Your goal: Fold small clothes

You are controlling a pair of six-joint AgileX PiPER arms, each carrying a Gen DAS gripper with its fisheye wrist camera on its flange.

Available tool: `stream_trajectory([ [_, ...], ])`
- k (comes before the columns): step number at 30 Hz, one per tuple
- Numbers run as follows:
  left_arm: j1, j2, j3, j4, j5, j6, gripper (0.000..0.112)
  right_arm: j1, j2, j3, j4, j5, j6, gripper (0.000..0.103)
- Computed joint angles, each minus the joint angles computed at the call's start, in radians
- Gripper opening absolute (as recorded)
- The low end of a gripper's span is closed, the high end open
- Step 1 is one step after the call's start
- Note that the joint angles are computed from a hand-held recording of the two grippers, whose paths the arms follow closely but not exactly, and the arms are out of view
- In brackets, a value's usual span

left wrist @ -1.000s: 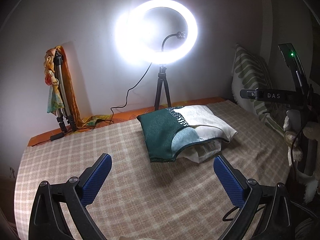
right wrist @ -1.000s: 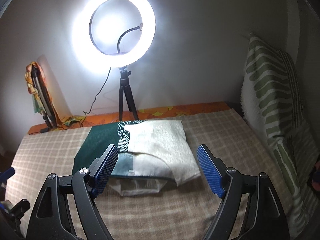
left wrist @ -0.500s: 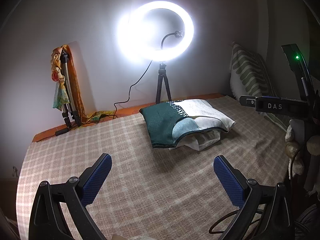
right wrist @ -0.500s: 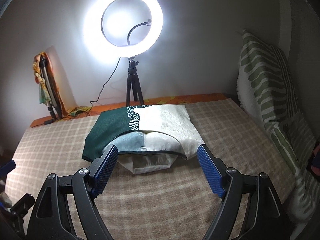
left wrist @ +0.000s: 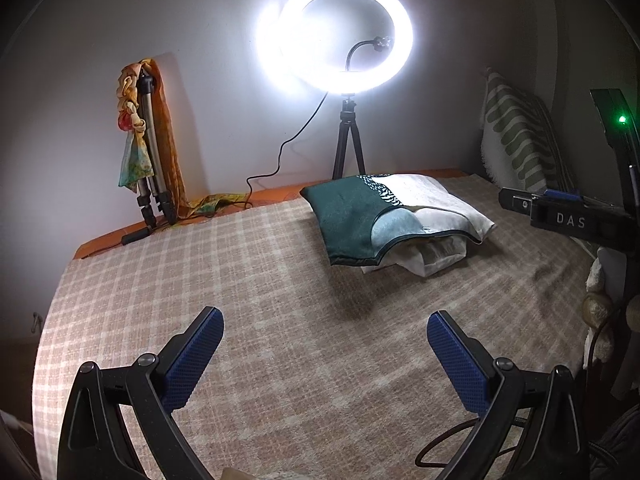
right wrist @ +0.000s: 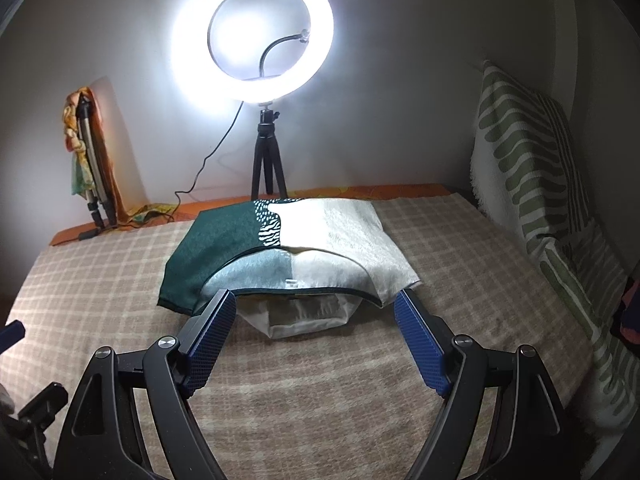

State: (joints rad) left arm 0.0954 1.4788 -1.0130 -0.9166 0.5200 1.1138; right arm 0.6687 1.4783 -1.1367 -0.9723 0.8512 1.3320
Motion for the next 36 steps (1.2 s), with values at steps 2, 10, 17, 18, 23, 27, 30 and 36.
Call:
stream_trajectory([
  [2,0.001,0.0,0.002,-0.003,-0.003,0.004,0.103,0.007,0.006,0.002,-0.006,0.0,0.016,0.082],
  [10,-0.003,-0.003,0.007,0.007,-0.015,0.003,0.103,0.007,0.023,-0.004,-0.002,-0.015,0.024,0.082],
  [17,-0.011,-0.019,0.018,-0.001,-0.024,0.017,0.103,0.012,0.021,0.002,-0.011,-0.009,0.034,0.082],
  [18,-0.012,-0.021,0.019,-0.002,-0.024,0.017,0.103,0.012,0.02,0.003,-0.011,-0.01,0.036,0.082],
  [23,-0.014,-0.025,0.022,-0.003,-0.023,0.019,0.103,0.01,0.017,0.005,-0.015,-0.012,0.044,0.082],
  [27,-0.015,-0.032,0.026,-0.007,-0.026,0.021,0.103,0.014,0.02,0.003,-0.02,-0.01,0.042,0.082],
  [30,-0.015,-0.035,0.027,-0.009,-0.026,0.022,0.103,0.02,0.022,0.001,-0.025,-0.004,0.047,0.082],
  [36,-0.016,-0.038,0.025,0.01,-0.033,0.0,0.103,0.024,0.026,-0.005,-0.022,-0.002,0.043,0.082],
])
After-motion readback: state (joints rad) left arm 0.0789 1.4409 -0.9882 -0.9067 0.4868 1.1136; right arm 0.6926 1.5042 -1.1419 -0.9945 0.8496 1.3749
